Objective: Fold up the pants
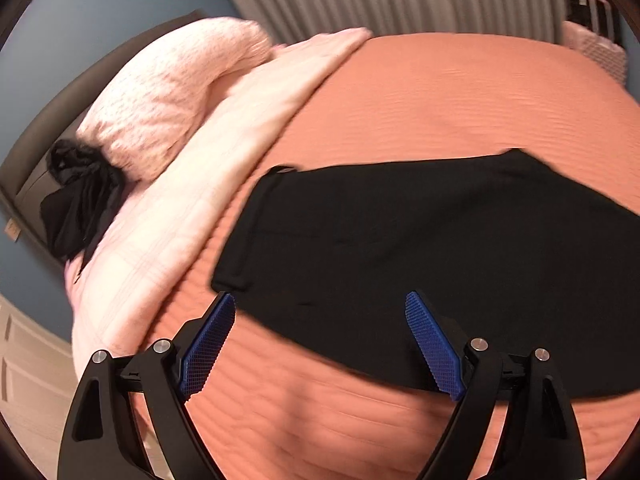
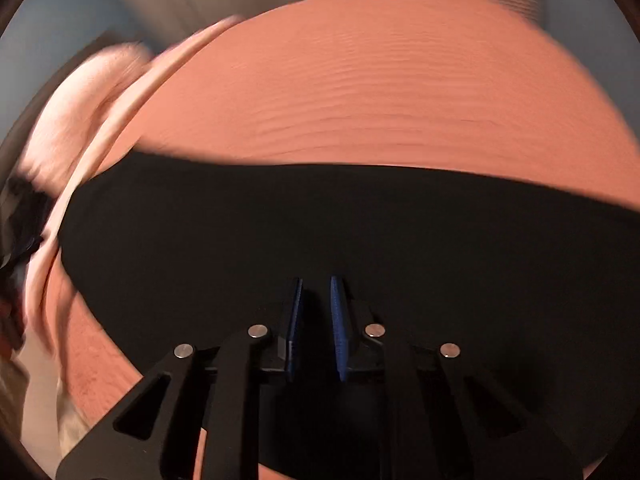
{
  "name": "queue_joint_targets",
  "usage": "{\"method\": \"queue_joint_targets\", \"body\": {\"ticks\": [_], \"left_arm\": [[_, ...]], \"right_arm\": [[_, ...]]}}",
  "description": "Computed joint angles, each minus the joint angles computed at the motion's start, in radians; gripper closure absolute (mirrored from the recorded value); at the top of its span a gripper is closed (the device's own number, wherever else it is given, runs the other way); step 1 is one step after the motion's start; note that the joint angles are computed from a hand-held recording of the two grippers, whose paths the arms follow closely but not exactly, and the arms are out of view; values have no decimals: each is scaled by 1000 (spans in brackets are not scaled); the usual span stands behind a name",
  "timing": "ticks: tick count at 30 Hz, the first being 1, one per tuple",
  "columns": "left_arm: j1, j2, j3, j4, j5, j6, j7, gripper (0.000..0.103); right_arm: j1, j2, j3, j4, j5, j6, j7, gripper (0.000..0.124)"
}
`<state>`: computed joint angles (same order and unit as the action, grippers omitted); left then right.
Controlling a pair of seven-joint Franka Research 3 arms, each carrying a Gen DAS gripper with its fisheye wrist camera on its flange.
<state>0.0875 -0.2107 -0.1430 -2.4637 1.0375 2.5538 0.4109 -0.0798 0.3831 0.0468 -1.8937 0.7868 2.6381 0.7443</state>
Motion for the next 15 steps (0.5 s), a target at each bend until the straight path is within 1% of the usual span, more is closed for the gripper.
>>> {"method": "queue_joint_targets", "body": {"ticks": [1, 2, 3, 4, 5, 6, 7, 8, 9, 10, 11, 12, 13, 15], "left_arm": [[-17, -1, -19, 8, -6, -9, -5, 18], [-38, 0, -37, 17, -16, -15, -7, 18], [-67, 6, -59, 33, -36, -21, -11, 18], [-88, 14, -71, 47, -50, -20, -16, 18], [-112, 25, -81, 63, -70, -8, -20, 18], [-131, 37, -87, 77, -88, 6, -23, 18], [-147, 50, -87, 93, -107, 21, -13, 18], [-164, 66, -96, 114, -119, 18, -12, 18], [-185, 87, -108, 142, -127, 7, -6, 18], [-205, 107, -119, 168, -121, -11, -6, 18], [-224, 128, -127, 193, -109, -32, -12, 18], [-245, 146, -132, 218, -103, -47, -6, 18], [-265, 163, -134, 238, -105, -55, 12, 18], [-300, 192, -135, 274, -93, -97, 33, 17]], "right_arm": [[7, -18, -67, -29, -81, 57, 90, 104], [-11, -33, -100, -34, -92, 58, 121, 104], [-63, -38, -98, -20, -33, 35, 87, 103], [-108, -35, -102, -2, 38, 20, 45, 99], [-119, -11, -137, 36, 67, -8, 27, 90], [-133, 13, -144, 67, 52, -19, 36, 79], [-175, 55, -122, 121, 0, -36, 64, 65], [-188, 85, -119, 159, -14, -51, 60, 63], [-194, 97, -111, 168, 5, -53, 23, 63], [-215, 118, -79, 192, 5, -53, -7, 63], [-220, 147, -65, 223, 6, -53, -33, 63], [-245, 184, -60, 288, -15, -96, -37, 65], [-253, 228, -57, 342, -39, -120, -50, 75], [-220, 278, -85, 405, -125, -118, -32, 86]]}}
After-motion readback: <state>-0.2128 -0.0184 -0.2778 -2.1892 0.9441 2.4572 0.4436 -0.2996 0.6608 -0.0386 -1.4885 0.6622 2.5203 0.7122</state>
